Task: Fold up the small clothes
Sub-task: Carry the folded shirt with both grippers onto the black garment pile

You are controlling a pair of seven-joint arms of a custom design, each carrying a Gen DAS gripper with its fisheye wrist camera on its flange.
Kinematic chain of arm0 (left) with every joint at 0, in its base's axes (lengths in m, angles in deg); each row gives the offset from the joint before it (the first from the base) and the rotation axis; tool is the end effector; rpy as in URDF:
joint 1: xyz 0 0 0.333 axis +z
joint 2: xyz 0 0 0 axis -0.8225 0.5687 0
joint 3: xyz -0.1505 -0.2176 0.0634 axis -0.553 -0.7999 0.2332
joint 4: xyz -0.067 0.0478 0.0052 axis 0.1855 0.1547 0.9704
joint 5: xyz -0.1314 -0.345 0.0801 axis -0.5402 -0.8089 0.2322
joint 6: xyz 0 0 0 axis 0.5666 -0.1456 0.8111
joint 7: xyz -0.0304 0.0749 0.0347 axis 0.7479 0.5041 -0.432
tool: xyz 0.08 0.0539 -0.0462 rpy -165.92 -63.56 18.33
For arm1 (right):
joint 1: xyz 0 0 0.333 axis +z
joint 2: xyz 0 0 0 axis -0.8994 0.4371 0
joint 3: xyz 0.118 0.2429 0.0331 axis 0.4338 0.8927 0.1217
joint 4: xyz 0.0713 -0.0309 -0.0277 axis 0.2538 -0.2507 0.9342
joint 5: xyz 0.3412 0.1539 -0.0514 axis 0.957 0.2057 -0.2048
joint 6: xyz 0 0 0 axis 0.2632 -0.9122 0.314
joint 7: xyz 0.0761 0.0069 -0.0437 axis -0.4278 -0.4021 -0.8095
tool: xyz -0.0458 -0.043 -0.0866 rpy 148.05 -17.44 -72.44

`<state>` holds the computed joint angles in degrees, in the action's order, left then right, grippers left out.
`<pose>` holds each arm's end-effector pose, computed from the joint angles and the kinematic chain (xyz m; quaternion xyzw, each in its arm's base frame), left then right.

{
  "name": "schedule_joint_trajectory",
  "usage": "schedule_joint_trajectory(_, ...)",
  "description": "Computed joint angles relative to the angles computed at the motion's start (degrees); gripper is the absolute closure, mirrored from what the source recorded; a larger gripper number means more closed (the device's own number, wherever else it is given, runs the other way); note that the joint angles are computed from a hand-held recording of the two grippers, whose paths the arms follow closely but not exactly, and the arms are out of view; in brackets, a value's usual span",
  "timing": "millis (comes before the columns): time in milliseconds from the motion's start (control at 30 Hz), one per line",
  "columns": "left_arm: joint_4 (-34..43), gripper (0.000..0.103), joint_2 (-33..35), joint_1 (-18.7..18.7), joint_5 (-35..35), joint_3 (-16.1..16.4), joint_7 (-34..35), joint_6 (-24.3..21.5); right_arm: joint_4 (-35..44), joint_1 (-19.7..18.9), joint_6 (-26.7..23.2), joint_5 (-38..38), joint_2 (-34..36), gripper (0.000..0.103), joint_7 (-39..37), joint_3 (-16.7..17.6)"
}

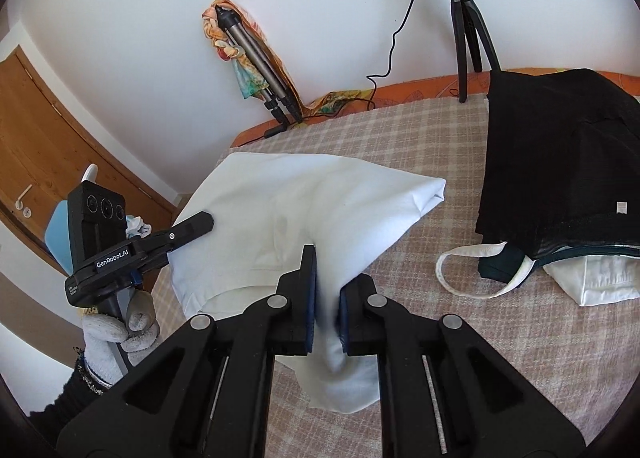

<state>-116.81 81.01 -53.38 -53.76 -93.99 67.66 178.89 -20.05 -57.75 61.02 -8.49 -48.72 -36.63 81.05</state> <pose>0.5815 -0.0235 0.4178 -0.6857 0.5267 -0.5020 0.0187 0.6934 0.1959 0.4152 -0.7764 0.4714 0.0646 0.4133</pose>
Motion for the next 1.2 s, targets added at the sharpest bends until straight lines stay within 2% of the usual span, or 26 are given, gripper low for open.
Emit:
schedule_joint_trajectory(233,2.8,0.095,2.8,-1.7,2.5,-2.0,-0.1,1.7,-1.3,-2.0,1.0,1.0,-1.0,0.093,-3.0,-0.4)
schedule_joint_trajectory(367,5.1,0.095,4.9,-2.1,4.3,-3.1,-1.9,3.0,1.5,-2.9,0.1,1.3,1.1,0.093,-3.3,-0.6)
schedule_joint_trajectory(667,13.0,0.095,10.7,-1.8,3.1,-7.0,-1.9,5.5,7.1,-5.5,0.1,1.3,4.2,0.093,-4.5,-0.4)
schedule_joint_trajectory(833,15.3,0.095,13.1,-1.9,1.7,-8.8,0.6,7.2,7.1,-7.4,2.2,3.7,3.9,0.093,-9.8,1.0)
schedule_joint_trajectory(1100,19.9,0.095,16.4,-1.5,6.6,-10.8,-0.8,8.5,16.7,-6.9,-0.3,0.9,10.3,0.093,-5.8,0.5)
schedule_joint_trajectory(1200,23.5,0.095,18.7,-1.4,11.2,-11.2,-4.9,8.2,20.2,-7.1,-0.8,-0.2,11.7,0.093,-3.2,0.6)
